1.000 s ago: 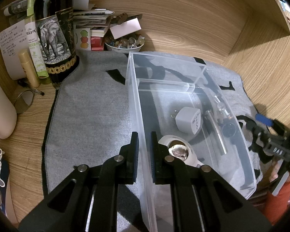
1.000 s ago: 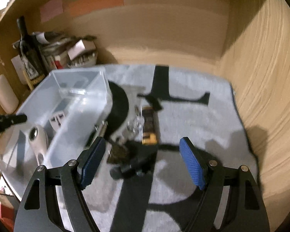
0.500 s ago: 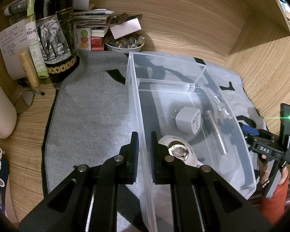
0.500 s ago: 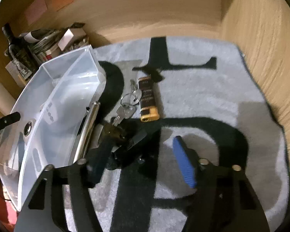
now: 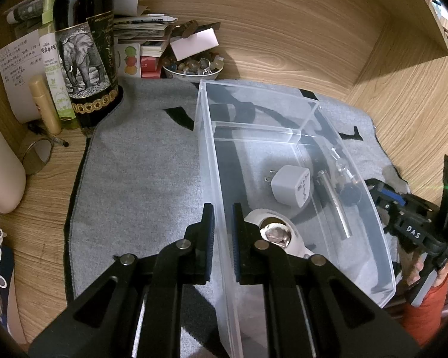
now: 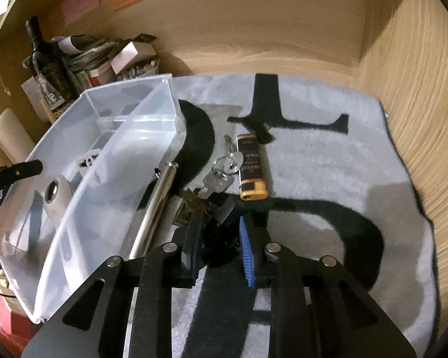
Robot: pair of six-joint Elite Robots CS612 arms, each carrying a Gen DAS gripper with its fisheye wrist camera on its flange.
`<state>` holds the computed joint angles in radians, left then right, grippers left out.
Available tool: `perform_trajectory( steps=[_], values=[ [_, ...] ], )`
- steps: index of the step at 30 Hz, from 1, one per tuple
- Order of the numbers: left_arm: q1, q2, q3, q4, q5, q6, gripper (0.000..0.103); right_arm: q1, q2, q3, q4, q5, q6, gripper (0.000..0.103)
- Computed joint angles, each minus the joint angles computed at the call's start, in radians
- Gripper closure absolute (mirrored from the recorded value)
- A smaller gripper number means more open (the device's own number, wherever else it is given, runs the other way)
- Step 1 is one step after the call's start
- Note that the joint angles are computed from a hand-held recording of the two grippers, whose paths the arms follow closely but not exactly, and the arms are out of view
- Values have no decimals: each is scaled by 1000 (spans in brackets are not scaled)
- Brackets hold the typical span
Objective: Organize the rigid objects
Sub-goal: 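Reach the right tool to the small black object and grasp it, then carry the black object into the clear box and open the right tool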
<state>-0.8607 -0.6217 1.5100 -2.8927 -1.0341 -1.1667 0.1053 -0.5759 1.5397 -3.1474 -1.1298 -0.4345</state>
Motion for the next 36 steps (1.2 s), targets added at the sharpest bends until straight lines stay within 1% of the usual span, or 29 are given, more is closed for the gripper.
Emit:
perform_trajectory(
  steps=[10, 18, 22, 24, 29, 36],
  values=[
    [0, 0, 0, 1, 0, 0, 94, -3, -21, 23, -118, 22, 27, 82],
    [0, -2, 5, -5, 0, -2, 94, 8, -43, 44, -218, 77, 17, 82],
    [0, -2, 4, -5, 0, -2, 94, 15, -51, 49, -243, 119, 2, 82],
    [0, -2, 6, -6, 0, -2, 94, 21, -52, 48, -244, 134, -15, 82],
    [0, -2, 4, -4, 1, -3, 94, 38, -53, 50, -200, 157, -87, 82],
    [0, -2, 4, -5, 1, -3, 94, 61, -49, 48, -113, 143, -188, 82]
  ],
)
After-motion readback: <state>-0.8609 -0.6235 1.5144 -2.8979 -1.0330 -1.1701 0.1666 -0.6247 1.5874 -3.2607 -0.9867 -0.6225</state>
